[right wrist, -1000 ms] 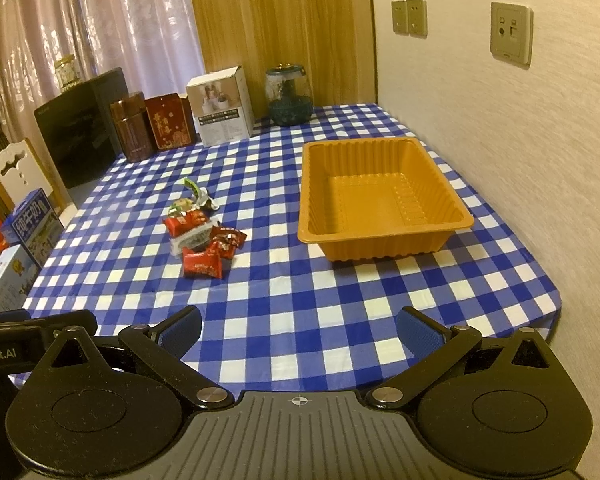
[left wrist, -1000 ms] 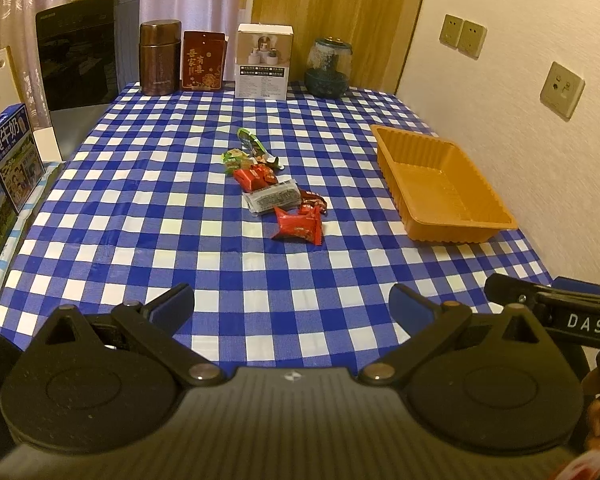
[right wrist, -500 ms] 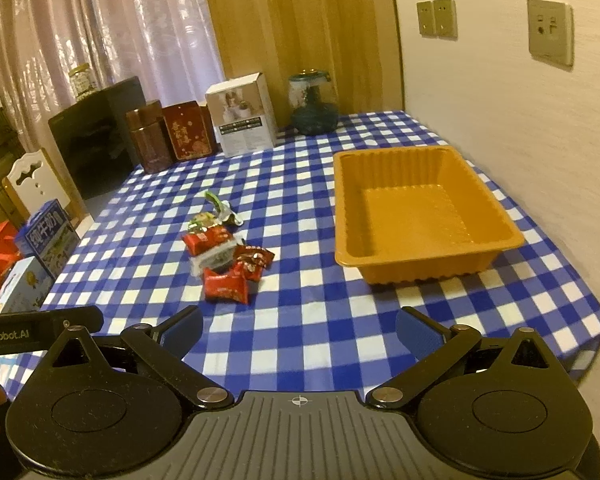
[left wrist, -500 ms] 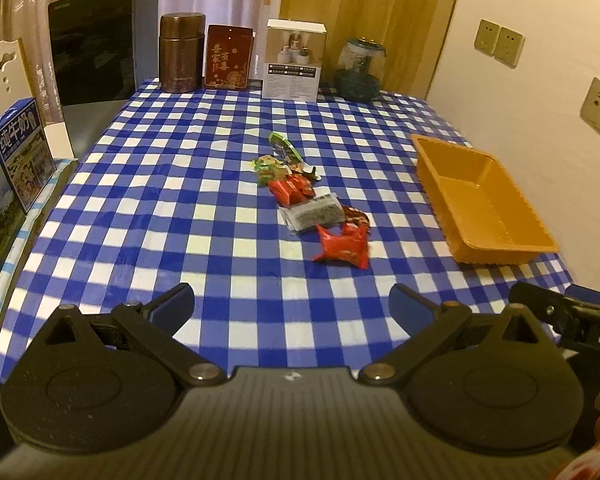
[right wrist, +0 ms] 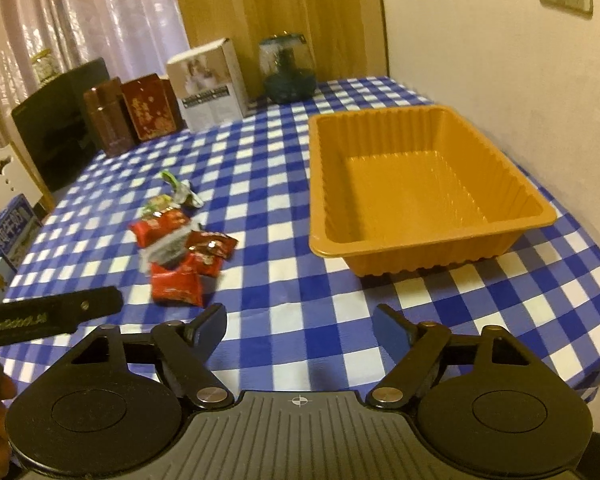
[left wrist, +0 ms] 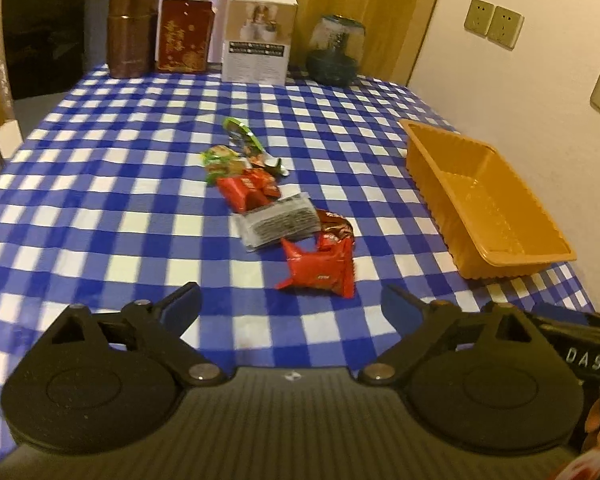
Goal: Organize snacks
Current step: 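Grasp the red candy packet with the left gripper while the right grasps a brown packet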
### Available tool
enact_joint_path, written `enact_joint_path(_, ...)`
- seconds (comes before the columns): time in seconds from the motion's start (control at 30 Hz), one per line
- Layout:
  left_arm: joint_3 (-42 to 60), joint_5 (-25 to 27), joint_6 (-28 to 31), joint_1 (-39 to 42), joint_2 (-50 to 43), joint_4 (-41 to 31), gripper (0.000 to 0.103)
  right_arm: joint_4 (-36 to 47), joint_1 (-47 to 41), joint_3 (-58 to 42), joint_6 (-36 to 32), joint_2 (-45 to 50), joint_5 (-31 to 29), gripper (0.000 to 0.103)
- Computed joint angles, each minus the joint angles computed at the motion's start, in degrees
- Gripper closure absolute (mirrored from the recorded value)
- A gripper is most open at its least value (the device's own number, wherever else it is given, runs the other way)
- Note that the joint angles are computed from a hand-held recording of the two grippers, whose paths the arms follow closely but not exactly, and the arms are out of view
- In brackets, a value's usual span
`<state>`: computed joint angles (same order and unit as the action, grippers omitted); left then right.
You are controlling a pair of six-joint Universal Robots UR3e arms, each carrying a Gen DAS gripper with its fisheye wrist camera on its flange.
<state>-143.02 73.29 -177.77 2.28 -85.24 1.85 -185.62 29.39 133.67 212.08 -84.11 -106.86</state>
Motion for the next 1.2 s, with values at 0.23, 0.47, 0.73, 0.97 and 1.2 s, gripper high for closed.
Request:
enact_joint_path(0.23, 7.95, 4.49, -3.48, -6.78, -18.25, 12.19, 0.014, -4.72, -4.47, 1.67, -0.78, 4.79, 2.96, 0.023)
enact_joint_path(0.47, 15.66, 8.57, -3.29, -11.17, -28.39, 13.89, 0.031, -6.56, -7.27, 2.42, -1.24, 7.0, 4.86, 0.023)
enact_joint_path(0.73, 16.83, 12.07, -1.47, -12.87, -31.08, 16.14, 0.061, -7.55, -7.98, 1.82, -1.73, 8.92, 6.04, 0.023)
enact_joint_path(0.97, 13.1, 6.35, 6.57, -5.67, -22.13, 8.87, 0.062, -8.57, -6.86, -1.39, -2.68, 11.17, 7.92, 0.023)
enact_joint_path(1.2, 9.09, 2.24, 14.33, 2.23, -17.01, 7.94, 0.062, -11.28, -5.14, -7.96, -5.39, 16.95, 11.43, 0.023)
